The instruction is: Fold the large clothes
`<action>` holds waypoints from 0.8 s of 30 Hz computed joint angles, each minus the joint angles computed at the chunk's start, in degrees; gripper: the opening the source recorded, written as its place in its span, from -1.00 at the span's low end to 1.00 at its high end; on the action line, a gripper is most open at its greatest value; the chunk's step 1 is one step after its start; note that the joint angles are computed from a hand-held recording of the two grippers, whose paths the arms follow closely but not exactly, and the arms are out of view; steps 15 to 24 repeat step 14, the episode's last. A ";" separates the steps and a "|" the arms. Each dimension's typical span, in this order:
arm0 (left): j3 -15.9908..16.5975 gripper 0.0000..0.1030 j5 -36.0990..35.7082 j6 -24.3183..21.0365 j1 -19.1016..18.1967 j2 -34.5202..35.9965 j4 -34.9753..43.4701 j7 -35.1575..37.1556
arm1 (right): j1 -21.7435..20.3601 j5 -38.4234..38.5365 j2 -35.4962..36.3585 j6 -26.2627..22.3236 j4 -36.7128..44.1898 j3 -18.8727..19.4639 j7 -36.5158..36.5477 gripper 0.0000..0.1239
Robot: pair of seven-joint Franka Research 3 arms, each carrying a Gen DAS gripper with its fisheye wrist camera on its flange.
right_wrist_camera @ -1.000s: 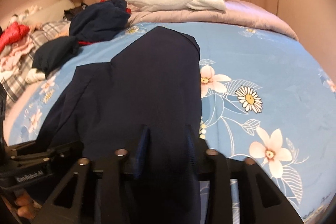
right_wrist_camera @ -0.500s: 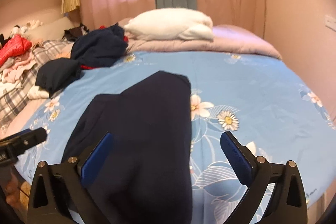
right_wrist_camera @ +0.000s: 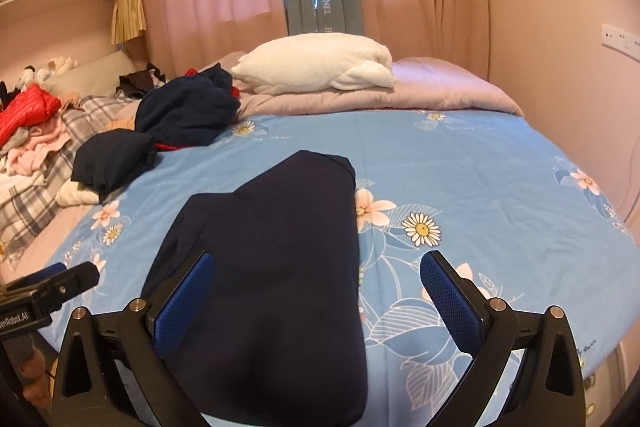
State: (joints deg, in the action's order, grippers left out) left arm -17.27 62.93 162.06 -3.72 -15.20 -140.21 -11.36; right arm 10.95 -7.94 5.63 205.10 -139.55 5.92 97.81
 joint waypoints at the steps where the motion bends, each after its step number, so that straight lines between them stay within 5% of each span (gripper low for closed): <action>1: -0.04 0.99 0.03 -0.01 -0.06 0.01 -0.01 0.03 | -0.24 -0.66 0.05 0.00 0.01 0.11 0.52 0.64; 24: -0.70 0.99 2.35 -0.22 -0.46 -1.17 -0.51 -1.77 | 1.42 2.22 -0.97 0.59 -1.54 -0.28 -2.31 0.64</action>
